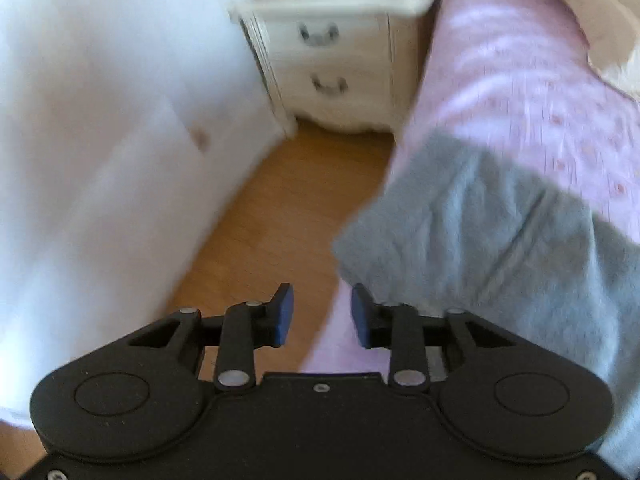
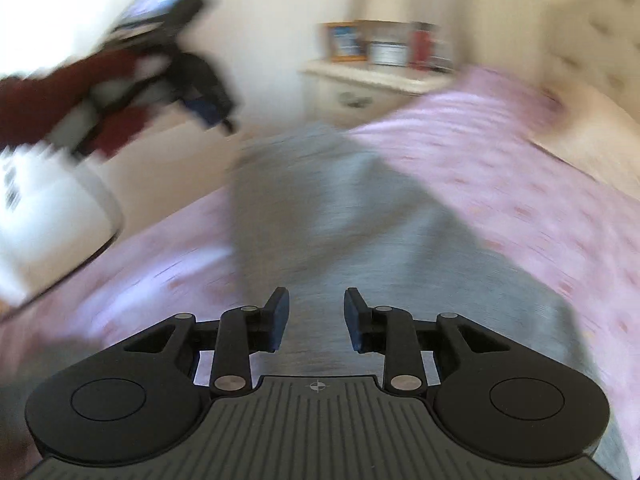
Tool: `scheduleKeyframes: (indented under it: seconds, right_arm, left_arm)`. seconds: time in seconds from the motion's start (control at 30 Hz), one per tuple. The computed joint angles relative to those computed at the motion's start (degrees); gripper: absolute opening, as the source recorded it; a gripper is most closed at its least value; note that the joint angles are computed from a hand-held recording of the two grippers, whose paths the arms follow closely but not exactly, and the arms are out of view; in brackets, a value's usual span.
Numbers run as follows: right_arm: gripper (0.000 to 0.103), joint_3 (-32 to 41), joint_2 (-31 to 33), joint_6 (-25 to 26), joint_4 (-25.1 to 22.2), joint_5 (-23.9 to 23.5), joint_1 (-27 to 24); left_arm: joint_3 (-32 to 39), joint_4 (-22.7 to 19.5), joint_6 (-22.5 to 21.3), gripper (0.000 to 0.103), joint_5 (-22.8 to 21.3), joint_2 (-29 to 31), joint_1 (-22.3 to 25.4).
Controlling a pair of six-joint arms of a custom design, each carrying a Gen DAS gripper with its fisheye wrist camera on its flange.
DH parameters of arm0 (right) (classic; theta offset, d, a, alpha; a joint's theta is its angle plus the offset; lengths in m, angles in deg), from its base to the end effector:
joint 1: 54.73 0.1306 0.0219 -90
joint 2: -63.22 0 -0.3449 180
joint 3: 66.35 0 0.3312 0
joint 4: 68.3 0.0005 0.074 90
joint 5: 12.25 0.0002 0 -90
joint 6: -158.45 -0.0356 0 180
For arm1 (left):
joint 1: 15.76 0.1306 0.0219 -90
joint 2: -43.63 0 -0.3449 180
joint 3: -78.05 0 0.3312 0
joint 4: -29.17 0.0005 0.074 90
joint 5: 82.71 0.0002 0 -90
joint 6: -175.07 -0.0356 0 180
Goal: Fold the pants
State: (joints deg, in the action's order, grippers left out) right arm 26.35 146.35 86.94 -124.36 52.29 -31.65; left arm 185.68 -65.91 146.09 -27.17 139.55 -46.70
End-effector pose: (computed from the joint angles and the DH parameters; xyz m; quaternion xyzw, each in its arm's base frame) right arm 0.3439 0.1627 0.4510 -0.3978 0.8180 0.2190 0.3530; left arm 0.3476 -0.1855 0.4382 -0.2640 0.9164 0.1658 0.2510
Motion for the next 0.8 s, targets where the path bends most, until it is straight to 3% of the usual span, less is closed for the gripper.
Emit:
scheduleKeyframes:
  seconds: [0.07, 0.23, 0.3, 0.37, 0.47, 0.5, 0.63, 0.8]
  right_arm:
    - [0.029, 0.7, 1.2, -0.7, -0.4, 3.3, -0.8]
    - [0.029, -1.2, 0.8, -1.4, -4.2, 7.2, -1.2]
    - [0.029, -4.0, -1.4, -0.1, -5.8, 8.5, -0.8]
    - [0.029, -8.9, -5.9, 0.3, -3.6, 9.9, -0.4]
    - [0.029, -9.8, -8.4, 2.9, -6.1, 10.3, 0.4]
    - [0.028, -9.3, -8.5, 3.1, -7.1, 9.8, 0.0]
    - [0.028, -6.9, -9.5, -3.6, -7.4, 7.9, -6.9]
    - [0.028, -7.5, -10.2, -7.2, -8.1, 15.9, -17.7]
  left_arm:
    - [0.6, 4.7, -3.5, 0.038, 0.0, -0.5, -1.2]
    - [1.0, 17.0, -13.9, 0.038, 9.9, 1.1, -4.6]
    - [-0.3, 20.1, -17.7, 0.038, 14.3, 1.5, -6.2]
    - [-0.6, 20.9, -20.9, 0.045, 16.5, 2.8, -8.4]
    - [-3.2, 18.8, -22.9, 0.047, 16.0, 3.8, -11.0]
    - [-4.6, 20.5, -24.1, 0.047, 13.8, 3.1, -11.8]
    - [-5.2, 21.2, -27.8, 0.046, 8.7, 2.4, -14.1]
    - [-1.9, 23.5, -29.6, 0.046, 8.1, 4.0, -14.0]
